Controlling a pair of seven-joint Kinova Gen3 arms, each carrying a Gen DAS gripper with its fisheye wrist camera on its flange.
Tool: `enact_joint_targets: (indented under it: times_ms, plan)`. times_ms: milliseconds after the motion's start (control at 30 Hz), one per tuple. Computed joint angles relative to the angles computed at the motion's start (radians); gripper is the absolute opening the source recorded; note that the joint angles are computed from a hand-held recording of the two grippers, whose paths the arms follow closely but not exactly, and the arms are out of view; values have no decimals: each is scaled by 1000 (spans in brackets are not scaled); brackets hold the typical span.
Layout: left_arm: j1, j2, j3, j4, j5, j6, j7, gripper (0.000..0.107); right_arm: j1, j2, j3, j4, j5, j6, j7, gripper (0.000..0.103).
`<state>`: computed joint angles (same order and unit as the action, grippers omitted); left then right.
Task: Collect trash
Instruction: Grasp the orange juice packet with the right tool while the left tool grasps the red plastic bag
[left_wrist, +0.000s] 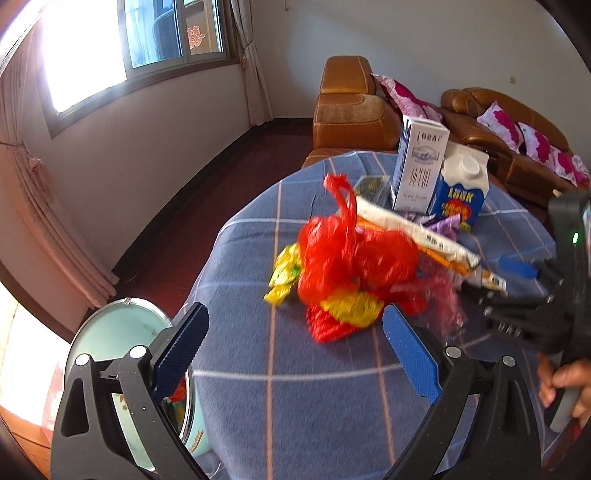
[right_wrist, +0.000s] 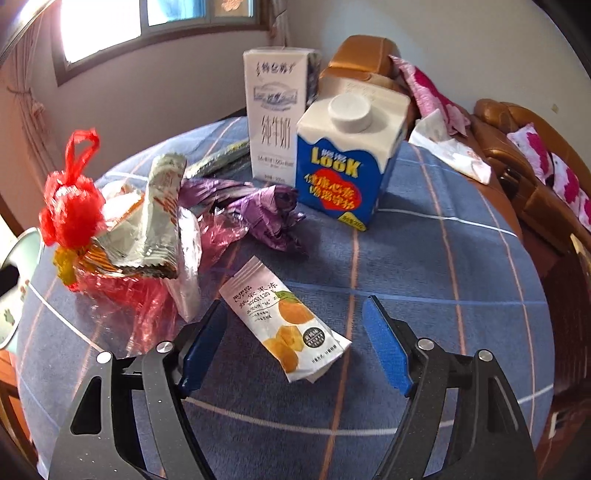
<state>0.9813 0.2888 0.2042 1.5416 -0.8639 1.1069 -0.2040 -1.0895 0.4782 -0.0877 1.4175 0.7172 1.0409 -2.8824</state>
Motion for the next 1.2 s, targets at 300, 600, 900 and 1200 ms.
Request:
enact_joint_targets:
  times_ms: [300,600,900,1200]
  plan:
    - [-37,72,-41,-84,39,-86,-99,90,16,-63,-10,110,-13,-111,-55,36]
    - [-29,108,-82,-102,109,-184,-174,26,-30,-129,-45,205,64,-77,-260,34]
    - [53,52,-85,-83,5,-108,-95,17,-83,-162,-104,210,164,65,-433,34]
    - [71,-17,-16,-30,-47,38,17,17,-128,-144,-148,166,192,145,-482,34]
